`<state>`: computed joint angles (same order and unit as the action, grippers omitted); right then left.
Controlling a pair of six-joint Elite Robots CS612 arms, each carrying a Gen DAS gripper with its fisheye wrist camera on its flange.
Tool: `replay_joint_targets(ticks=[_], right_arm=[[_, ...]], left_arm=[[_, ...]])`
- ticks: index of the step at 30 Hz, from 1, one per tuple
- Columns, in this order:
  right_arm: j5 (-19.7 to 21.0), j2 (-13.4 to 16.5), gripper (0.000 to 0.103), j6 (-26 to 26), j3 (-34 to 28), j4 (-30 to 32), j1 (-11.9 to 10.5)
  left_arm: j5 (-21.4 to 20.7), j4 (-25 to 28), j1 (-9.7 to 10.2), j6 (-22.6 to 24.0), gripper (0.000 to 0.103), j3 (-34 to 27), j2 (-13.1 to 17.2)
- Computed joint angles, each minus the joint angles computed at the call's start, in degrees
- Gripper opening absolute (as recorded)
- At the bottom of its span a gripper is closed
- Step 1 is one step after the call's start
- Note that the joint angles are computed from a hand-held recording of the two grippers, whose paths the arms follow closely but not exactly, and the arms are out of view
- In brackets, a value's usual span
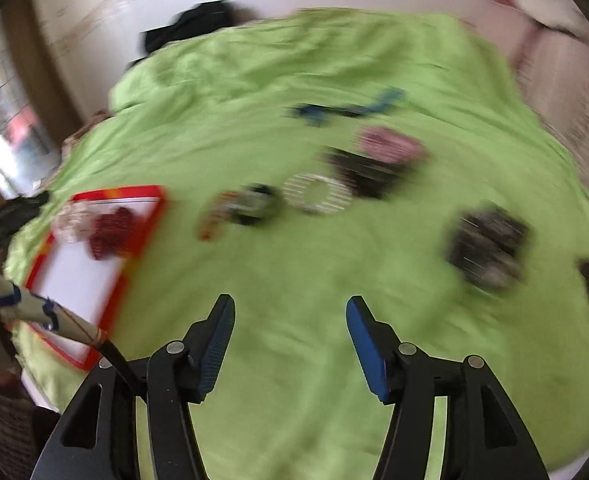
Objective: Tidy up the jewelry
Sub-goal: 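Open both tools, dropping the scrunchies into the tray, then grasp the pearl bracelet with the left tool while the right grasps the black sheer scrunchie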
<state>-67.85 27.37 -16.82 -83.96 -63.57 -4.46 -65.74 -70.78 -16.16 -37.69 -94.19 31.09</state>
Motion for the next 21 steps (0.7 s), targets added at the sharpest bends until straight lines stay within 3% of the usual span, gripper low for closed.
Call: replay_joint_targets(ticks=[3,9,15,21], right_arm=[[-1.5,1.0,0.062,3.4,-1.5,0.2,-2.8],[0.0,2.1,0.063,8.7,-2.4,-2.8,-6.7],[3.5,1.9,0.063,13.4,1.7,-9.2,-7.4],[4.9,1.4,0.063,14.4,6.4,-14.6,-7.3]], left_arm=[[-1.3,-2.0,-1.67,2.2,0.039,0.0,-0.2],[-6.9,-2.4,-4.35,6.3,0.046,2.0,-1.5],[-10.5,1.4,-5.65,7.3,0.046,6.3,-3.5],[-15.5,-0.1,-6.23,9.1,0.046,13.4,-6.1]])
